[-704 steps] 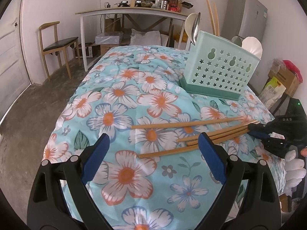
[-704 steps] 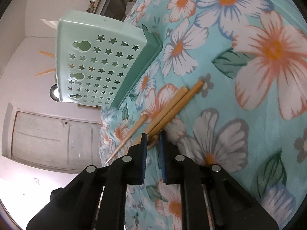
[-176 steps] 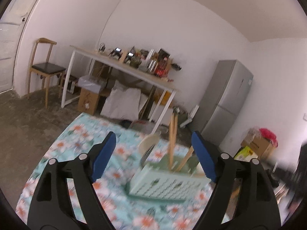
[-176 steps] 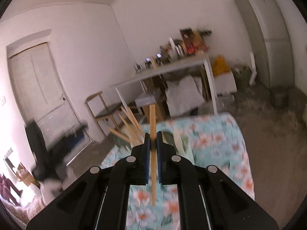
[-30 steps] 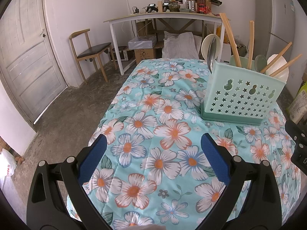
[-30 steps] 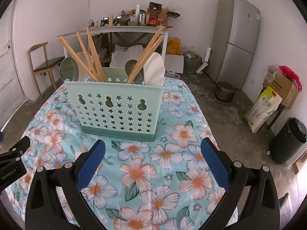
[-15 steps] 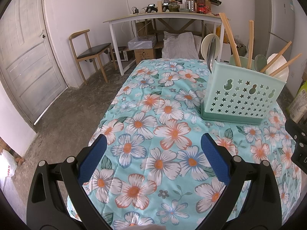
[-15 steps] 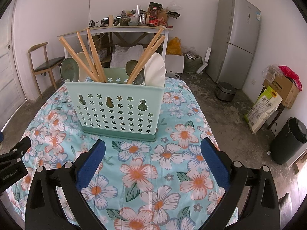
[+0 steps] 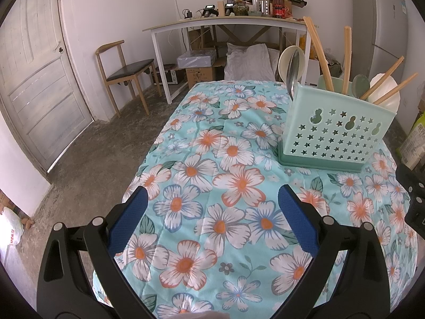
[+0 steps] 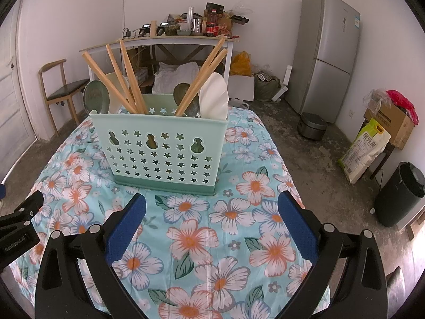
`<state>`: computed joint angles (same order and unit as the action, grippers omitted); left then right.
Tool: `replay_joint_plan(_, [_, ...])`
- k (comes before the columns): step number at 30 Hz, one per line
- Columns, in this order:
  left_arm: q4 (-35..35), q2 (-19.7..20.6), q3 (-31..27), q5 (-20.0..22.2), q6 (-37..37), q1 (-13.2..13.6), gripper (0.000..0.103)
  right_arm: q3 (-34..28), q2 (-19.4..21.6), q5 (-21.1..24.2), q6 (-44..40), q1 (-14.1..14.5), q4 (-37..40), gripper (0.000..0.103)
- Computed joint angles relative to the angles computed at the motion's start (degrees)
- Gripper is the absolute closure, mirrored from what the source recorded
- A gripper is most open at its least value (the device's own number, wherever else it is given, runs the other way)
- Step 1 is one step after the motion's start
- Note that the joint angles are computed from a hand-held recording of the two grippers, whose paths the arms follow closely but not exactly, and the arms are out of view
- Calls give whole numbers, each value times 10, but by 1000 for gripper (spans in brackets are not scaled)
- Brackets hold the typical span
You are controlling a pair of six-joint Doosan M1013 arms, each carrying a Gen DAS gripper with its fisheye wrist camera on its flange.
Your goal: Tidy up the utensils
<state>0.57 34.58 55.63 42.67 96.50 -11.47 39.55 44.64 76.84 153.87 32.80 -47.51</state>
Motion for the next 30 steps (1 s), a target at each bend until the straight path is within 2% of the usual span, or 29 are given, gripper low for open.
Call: replay_joint_plan(30, [-3,0,-1,2,5,1,8,5,-2,-4,6,0,2,6])
